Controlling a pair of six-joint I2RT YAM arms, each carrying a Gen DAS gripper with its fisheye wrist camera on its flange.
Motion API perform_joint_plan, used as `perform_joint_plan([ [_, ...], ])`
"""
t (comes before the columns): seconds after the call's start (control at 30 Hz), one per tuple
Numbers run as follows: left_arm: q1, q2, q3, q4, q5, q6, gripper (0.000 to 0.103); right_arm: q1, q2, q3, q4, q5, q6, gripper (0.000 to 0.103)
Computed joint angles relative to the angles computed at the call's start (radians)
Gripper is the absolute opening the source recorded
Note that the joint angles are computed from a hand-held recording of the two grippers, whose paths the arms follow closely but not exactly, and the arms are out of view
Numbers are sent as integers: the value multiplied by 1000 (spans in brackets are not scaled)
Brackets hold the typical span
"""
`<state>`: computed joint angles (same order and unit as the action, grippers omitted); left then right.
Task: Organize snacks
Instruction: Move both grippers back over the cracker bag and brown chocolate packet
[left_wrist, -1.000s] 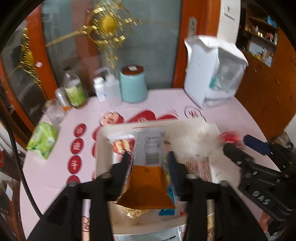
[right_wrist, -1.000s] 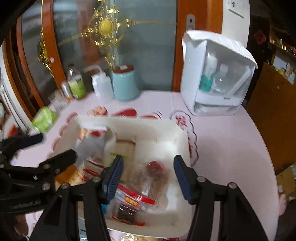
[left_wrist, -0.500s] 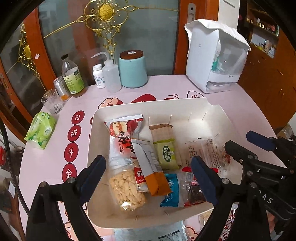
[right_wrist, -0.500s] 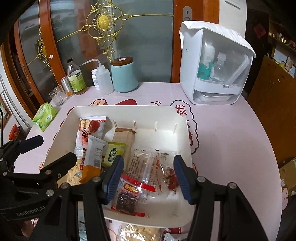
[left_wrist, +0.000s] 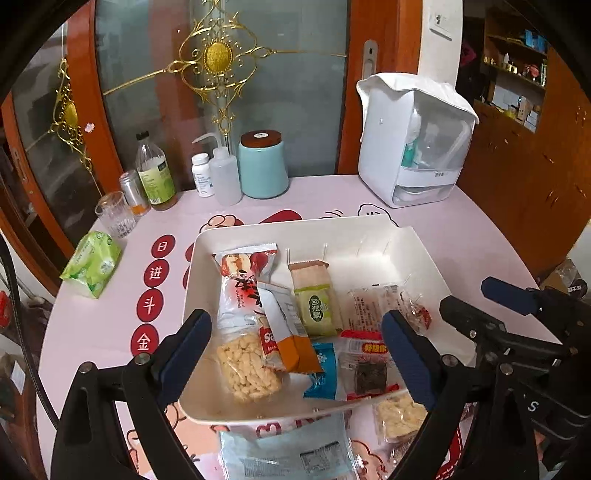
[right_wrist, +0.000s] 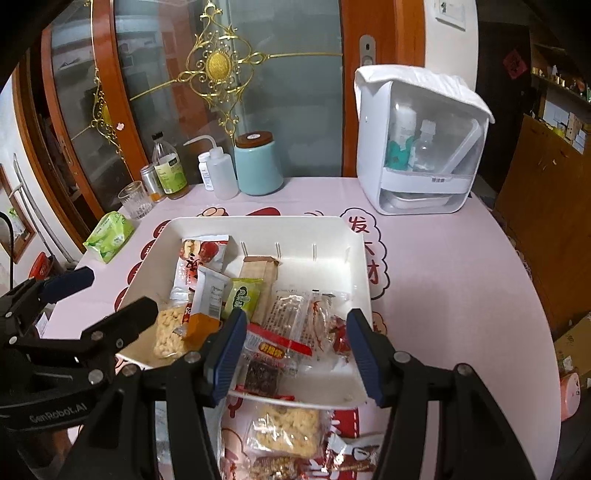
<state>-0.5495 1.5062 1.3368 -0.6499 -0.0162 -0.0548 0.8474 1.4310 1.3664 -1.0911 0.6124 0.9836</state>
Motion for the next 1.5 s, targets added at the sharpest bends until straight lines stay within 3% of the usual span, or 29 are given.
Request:
perform_joint_plan([
  [0.3, -81, -138, -34, -113, -50, 17, 93, 138, -63, 30, -148, 81, 141, 57],
  [0.57, -68, -266, -72, -200, -23, -58, 93, 282, -99, 71, -331, 142, 299, 57],
  [0.83, -89, -376, -170, -237, -43, -61, 93, 376, -165, 6, -432, 150, 438, 63],
  [0.97, -131, -413, -238, -234, -63, -63, 93, 379, -222, -95, -420, 108, 478, 63],
  [1.23, -288, -405, -371, -174, -82, -75, 93, 296, -372, -397, -214, -16, 293, 63],
  [1.5, -392, -227, -453, -6, -40, -118, 93, 211, -425, -624, 21, -97, -52, 63],
])
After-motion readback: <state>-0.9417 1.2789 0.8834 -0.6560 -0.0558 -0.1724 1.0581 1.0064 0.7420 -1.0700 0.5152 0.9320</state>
